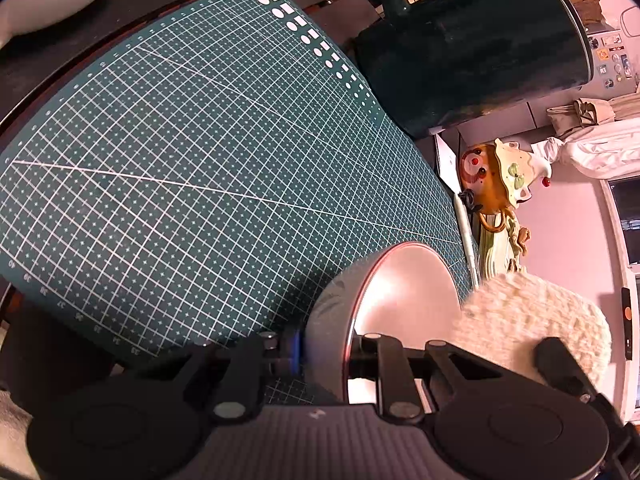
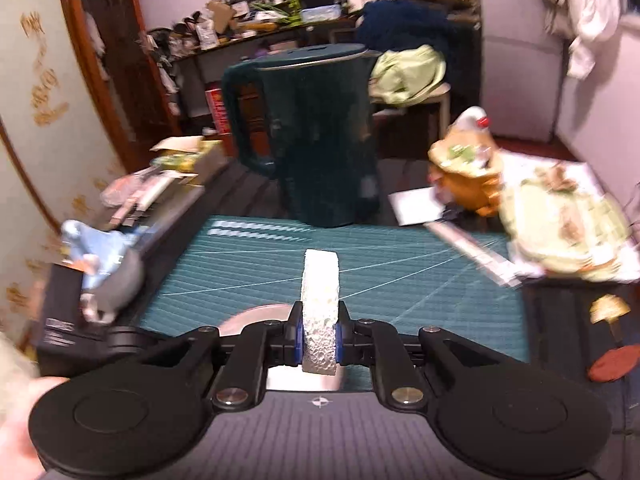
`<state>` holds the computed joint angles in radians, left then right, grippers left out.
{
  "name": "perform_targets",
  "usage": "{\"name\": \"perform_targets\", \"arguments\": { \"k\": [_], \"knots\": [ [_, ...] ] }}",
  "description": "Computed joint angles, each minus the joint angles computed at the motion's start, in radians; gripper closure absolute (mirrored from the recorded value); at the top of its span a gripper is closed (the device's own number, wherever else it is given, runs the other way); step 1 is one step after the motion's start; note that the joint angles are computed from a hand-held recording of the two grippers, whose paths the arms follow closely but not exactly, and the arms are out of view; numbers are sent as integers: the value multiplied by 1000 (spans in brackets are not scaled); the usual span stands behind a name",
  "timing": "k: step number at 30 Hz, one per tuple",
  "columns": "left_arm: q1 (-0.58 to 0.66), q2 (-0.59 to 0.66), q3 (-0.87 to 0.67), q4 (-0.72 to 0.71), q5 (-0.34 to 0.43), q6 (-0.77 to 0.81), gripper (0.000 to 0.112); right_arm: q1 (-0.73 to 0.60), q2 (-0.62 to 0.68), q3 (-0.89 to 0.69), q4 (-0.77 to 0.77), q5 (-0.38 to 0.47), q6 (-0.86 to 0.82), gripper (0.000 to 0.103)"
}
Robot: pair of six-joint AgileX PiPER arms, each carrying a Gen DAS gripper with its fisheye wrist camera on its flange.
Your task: Clean bowl
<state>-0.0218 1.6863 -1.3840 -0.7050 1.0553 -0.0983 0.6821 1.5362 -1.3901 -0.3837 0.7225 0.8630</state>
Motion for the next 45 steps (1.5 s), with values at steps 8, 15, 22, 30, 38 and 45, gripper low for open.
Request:
{"name": "perform_targets", "arguments": {
  "k": [8, 15, 22, 30, 38, 45],
  "knots": [
    [7, 12, -17, -3, 11, -3, 94, -16, 69, 87, 7, -231, 17, 91],
    [-7, 15, -36, 11, 13, -20, 94, 34, 112, -47, -147, 87, 81, 91],
    [7, -6, -11, 8, 17, -5, 94, -1, 17, -25, -11, 44, -5, 91],
    [-11, 20, -42, 14, 14, -24, 94, -14, 47, 88, 24, -254, 22, 91],
    [-19, 28, -47, 17, 5, -27, 94, 8, 109, -23, -85, -2, 66, 91],
    [-15, 25, -40, 14, 4, -25, 94, 3, 28, -38, -54, 99, 0, 91]
  ]
}}
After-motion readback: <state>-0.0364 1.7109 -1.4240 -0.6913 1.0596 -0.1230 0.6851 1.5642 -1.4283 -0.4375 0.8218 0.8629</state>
